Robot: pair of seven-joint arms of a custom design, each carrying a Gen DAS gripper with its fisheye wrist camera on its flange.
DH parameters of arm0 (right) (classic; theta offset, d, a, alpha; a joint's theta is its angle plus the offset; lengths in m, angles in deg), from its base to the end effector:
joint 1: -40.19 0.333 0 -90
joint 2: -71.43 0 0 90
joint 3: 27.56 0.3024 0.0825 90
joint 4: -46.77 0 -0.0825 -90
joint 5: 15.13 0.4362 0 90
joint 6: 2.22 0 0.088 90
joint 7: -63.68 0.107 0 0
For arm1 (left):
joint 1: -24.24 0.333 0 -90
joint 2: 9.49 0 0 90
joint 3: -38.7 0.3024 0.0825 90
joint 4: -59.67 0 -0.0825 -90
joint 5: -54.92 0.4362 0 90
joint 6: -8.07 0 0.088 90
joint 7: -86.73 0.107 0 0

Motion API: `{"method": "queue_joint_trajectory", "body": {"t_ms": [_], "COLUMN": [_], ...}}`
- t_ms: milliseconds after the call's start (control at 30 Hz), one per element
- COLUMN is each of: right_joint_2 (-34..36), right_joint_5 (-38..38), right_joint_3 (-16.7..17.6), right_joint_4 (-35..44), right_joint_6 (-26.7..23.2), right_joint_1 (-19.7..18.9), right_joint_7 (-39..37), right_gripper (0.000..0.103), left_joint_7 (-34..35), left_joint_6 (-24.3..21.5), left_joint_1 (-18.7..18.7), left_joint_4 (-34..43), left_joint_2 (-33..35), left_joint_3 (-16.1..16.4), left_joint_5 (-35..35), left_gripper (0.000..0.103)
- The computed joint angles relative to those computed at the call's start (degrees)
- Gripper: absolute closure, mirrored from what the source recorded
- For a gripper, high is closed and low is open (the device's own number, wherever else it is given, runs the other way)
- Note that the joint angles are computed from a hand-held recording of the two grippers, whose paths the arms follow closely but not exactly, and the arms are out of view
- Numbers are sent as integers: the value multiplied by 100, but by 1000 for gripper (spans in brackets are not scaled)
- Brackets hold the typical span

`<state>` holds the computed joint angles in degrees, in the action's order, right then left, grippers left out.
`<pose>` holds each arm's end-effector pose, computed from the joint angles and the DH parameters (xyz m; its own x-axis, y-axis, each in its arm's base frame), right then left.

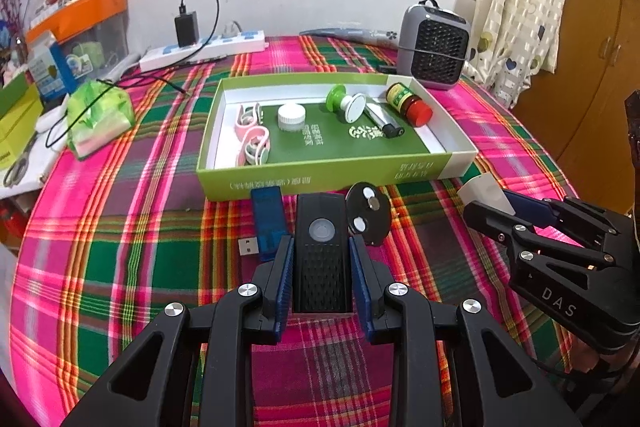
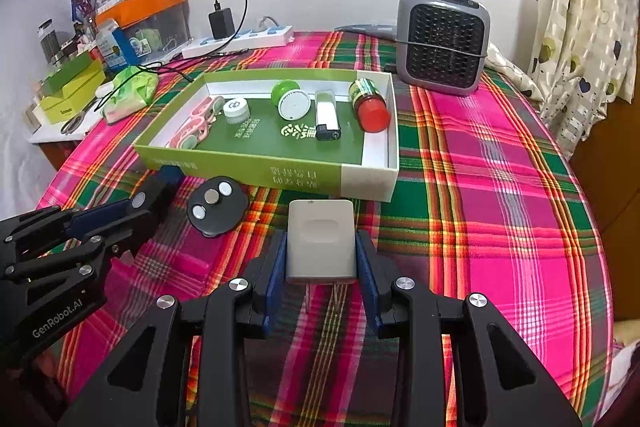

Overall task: Organize rigid objects
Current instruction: 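Carry the black remote and white plug over the green box with both grippers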

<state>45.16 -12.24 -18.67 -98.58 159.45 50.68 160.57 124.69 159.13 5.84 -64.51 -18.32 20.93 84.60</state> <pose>0.4712 0.1653 0.4789 0.2070 -0.9767 -0.0565 -0.7314 -0.1161 -0.6719 0.4725 -0.3674 0.4887 -0.1350 -0.9891 0.0586 -0.7466 0.0627 -0.6623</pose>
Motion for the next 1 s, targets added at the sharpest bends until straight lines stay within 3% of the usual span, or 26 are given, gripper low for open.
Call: {"method": "queue_joint_trajectory", "body": {"t_ms": [1000], "right_joint_2": [203], "right_joint_5": [-145], "right_joint_3": [5], "right_joint_4": [378], "right_joint_6": [65], "right_joint_1": [-53], "right_joint_7": [-32], "right_gripper": [68], "left_joint_7": [138], "left_joint_6": [27], "left_joint_1": [89], "left_joint_4": [410], "left_joint_2": [179], "left_joint_3": [68], "left_joint_5": [209], "left_gripper": [77]}}
